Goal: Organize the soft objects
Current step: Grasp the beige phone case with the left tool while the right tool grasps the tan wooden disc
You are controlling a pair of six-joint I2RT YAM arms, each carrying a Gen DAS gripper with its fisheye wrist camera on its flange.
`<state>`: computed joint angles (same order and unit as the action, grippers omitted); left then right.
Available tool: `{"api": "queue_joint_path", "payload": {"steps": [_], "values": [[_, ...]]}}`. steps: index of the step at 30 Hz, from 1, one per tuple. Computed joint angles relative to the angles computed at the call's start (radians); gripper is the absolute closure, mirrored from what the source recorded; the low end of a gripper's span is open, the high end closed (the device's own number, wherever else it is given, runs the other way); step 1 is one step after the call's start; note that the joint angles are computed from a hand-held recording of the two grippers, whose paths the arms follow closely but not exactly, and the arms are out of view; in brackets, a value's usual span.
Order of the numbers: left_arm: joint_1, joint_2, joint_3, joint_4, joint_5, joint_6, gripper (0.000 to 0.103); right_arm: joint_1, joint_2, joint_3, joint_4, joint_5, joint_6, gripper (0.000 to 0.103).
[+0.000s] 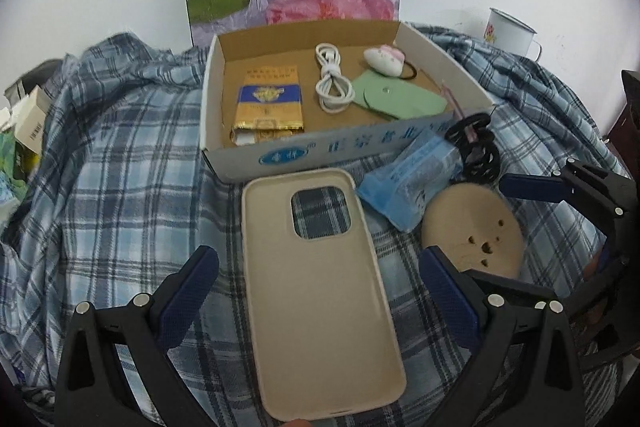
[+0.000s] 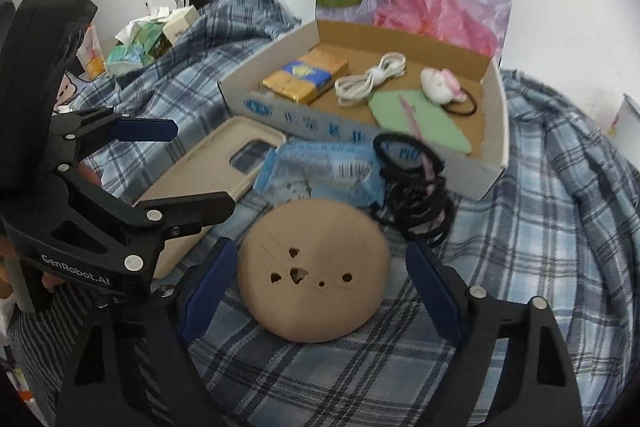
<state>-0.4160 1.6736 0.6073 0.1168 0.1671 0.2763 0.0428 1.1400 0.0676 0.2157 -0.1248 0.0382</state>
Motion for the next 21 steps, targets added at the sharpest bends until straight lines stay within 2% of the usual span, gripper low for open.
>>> {"api": "queue_joint_path", "payload": {"steps": [6,10,16,19,21], "values": [[0.008,0.079,0.05,-0.034,-0.018,-0.018,0.002,-0.04,0.061,0.006,0.031,-0.047,-0.005,0.017],[-0.009,0.097,0.052,-0.03,-0.042,-0.01,0.002,0.01,0.055,0.007,0.03,0.009,0.006,0.016],[-0.008,0.107,0.054,-0.025,-0.042,-0.014,0.002,-0.018,0.077,0.015,0.031,-0.026,-0.012,0.016],[-0.01,0.097,0.048,-0.022,-0.045,-0.016,0.01,-0.008,0.102,0.022,0.038,-0.022,-0.016,0.016],[-0.002,0.092,0.044,-0.018,-0.037,-0.013,0.02,0.031,0.127,0.028,0.053,0.015,-0.009,0.016]]}}
